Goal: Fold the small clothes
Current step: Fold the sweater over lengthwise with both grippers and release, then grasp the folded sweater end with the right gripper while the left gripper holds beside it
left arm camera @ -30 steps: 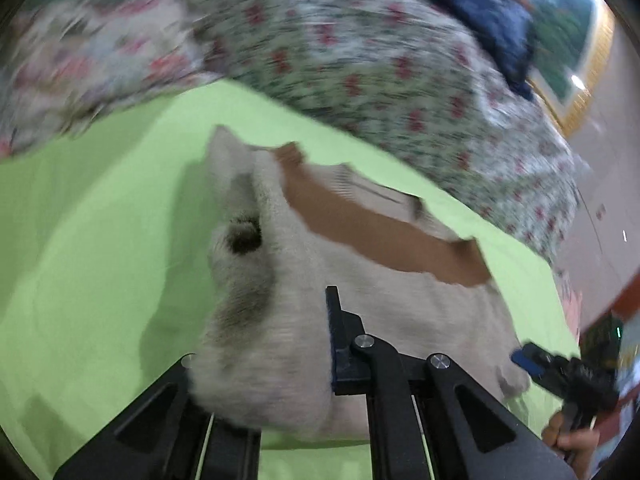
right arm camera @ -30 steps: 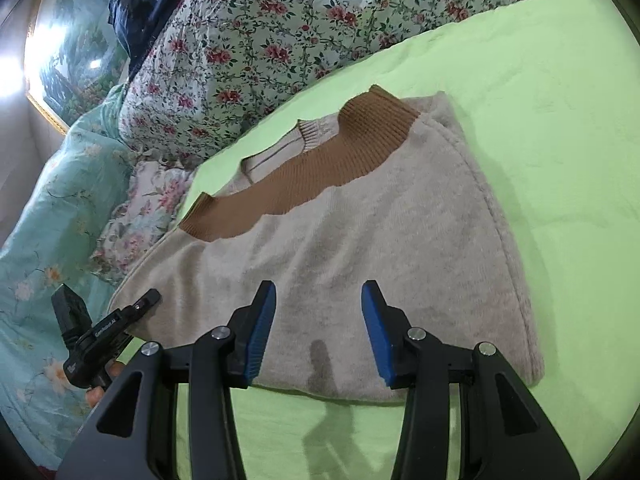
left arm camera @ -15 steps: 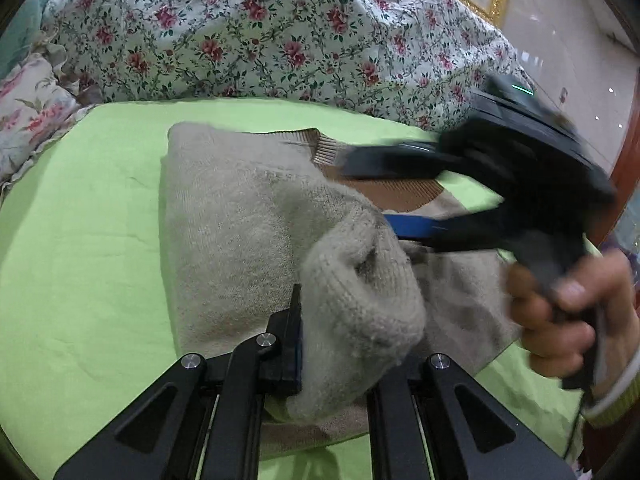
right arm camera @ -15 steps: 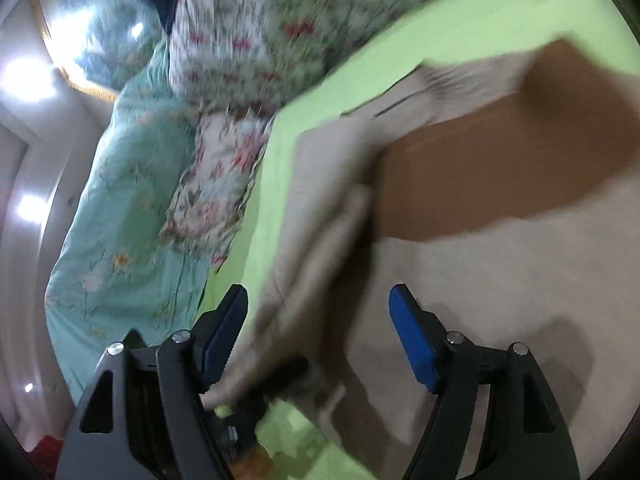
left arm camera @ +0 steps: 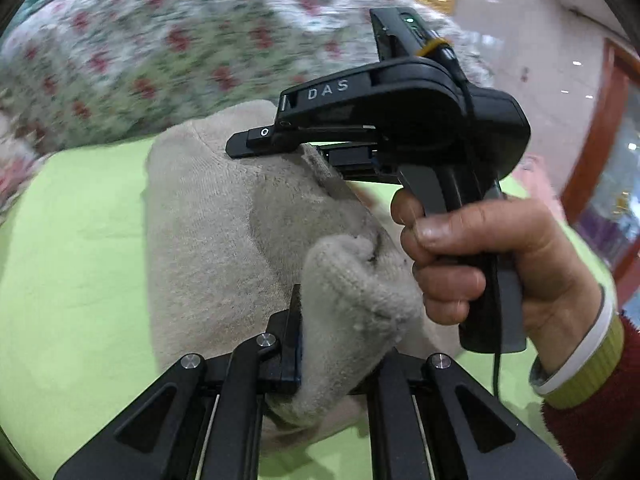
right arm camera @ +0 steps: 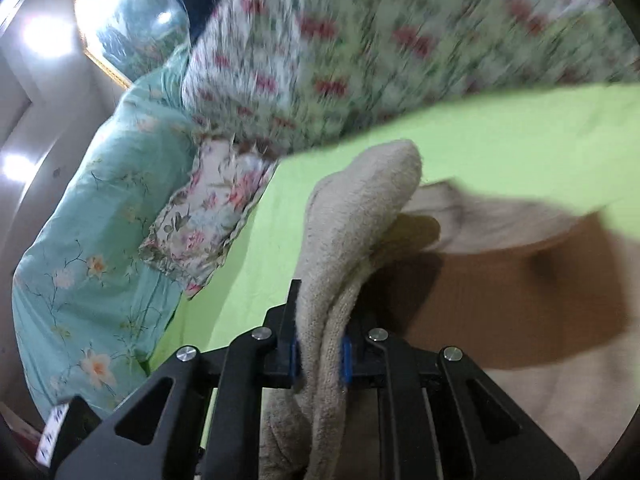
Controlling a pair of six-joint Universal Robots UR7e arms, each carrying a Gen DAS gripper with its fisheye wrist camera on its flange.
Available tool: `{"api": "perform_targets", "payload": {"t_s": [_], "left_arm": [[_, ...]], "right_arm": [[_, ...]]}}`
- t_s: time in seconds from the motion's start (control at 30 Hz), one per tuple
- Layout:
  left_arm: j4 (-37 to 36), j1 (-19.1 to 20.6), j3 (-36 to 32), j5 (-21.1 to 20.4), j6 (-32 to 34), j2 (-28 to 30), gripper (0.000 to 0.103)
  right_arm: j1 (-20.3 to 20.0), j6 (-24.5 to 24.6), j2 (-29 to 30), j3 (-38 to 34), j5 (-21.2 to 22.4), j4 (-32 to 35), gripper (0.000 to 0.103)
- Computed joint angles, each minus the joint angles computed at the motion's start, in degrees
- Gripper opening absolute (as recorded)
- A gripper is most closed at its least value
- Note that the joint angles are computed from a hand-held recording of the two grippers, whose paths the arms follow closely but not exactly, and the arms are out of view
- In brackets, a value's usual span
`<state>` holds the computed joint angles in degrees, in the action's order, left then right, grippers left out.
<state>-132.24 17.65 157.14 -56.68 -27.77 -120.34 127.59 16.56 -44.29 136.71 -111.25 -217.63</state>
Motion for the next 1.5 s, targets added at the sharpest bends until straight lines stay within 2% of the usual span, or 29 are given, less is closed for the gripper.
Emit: {"api": "perform_targets", "payload": {"t_s": [0.1,0.2,0.3,0.37,0.47,0.6,0.63,0.67,0.7,0.77,0.8,0.83,0.87,0.9,0.93,0.97,1.03,1.1,1.13,1.2,1.23,1.3,1.37,1.47,1.5], "left_arm": [[-13.1,-0.6,1.1,-3.6,1.0,10.8,0.008],[-26.2,-0.2,1.7,-6.3,0.9,25.7,0.008],[-32.3,1.7,1.4,-8.6,0.9,34.3,0.008],[-34.4,2.5,1.5,-9.8,0.8,36.5,0.008],[-36.7,2.9,1.8,-10.7,1.5,37.1,0.01],[-36.0,5.9,0.2,-12.3,2.4,39.4,0.018],[-35.0,6.2,0.0,-13.2,2.1,38.7,0.024],[-34.2,6.5,-0.2,-14.3,2.2,38.1,0.035],[-32.1,7.3,-0.3,-16.5,2.9,35.7,0.041],[-29.1,6.5,0.1,-18.1,2.1,32.1,0.06],[-26.2,6.0,0.4,-18.5,1.6,28.9,0.063],[-22.7,5.4,0.7,-18.9,1.3,24.6,0.068],[-19.6,4.8,0.9,-18.9,0.8,21.3,0.076],[-14.7,4.0,1.1,-18.7,-0.1,15.5,0.079],[-10.6,3.0,1.2,-17.6,-1.0,10.7,0.081],[-7.4,2.7,0.9,-16.5,-1.2,7.2,0.083],[-2.6,3.7,0.0,-14.5,-0.6,2.2,0.086],[2.3,6.0,-1.3,-12.6,-0.5,-2.3,0.089],[2.5,7.4,-1.8,-11.4,-0.3,-2.3,0.09],[-0.1,11.9,-3.0,-9.7,1.0,0.9,0.09],[-3.6,16.2,-3.9,-10.3,2.8,3.9,0.09],[-9.0,23.2,-5.6,-14.3,6.4,9.0,0.09],[-15.2,29.5,-7.9,-16.7,8.4,16.7,0.09],[-21.8,36.6,-10.9,-21.3,11.5,26.8,0.091],[-22.5,37.7,-11.0,-22.6,12.0,27.6,0.092]], "right_arm": [[1.4,1.4,-5.6,5.6,-6.8,0.4,0.016],[-1.9,3.6,-8.9,11.9,-7.1,-2.3,0.016],[-4.6,3.7,-8.7,15.0,-8.4,-3.4,0.016],[-5.7,3.0,-8.3,16.3,-8.8,-4.9,0.016],[-6.5,1.2,-6.5,17.8,-8.3,-10.5,0.017],[-6.8,1.5,-4.9,17.1,-10.7,-9.3,0.019],[-6.0,1.9,-4.5,16.7,-12.7,-8.7,0.023],[-5.3,2.3,-4.3,16.5,-14.1,-8.6,0.026],[-4.0,2.7,-4.0,16.3,-16.2,-8.8,0.027],[-1.7,3.7,-3.7,16.4,-19.8,-8.8,0.03],[-0.6,4.7,-4.1,16.6,-21.4,-8.2,0.032],[0.3,6.1,-4.6,17.0,-22.8,-7.4,0.041],[1.4,8.1,-5.1,17.6,-24.0,-6.8,0.055],[2.3,9.9,-5.5,18.3,-24.7,-6.8,0.064],[3.2,11.4,-5.6,18.9,-25.0,-7.1,0.078],[4.3,12.6,-5.2,19.9,-24.4,-9.1,0.084],[5.2,13.8,-4.9,20.9,-22.8,-10.0,0.085],[5.7,15.3,-5.1,21.1,-21.8,-7.8,0.085],[5.6,15.7,-4.8,21.3,-21.1,-7.1,0.085],[4.5,15.6,-3.5,21.6,-19.4,-8.4,0.085],[3.6,15.5,-2.7,21.8,-18.1,-9.5,0.085],[1.8,14.5,-0.9,22.3,-15.8,-12.7,0.085],[0.5,13.6,0.3,22.3,-14.7,-14.7,0.085],[-2.5,11.3,1.9,22.4,-11.6,-17.7,0.085],[-3.3,10.5,2.0,22.3,-10.8,-17.8,0.085]]}}
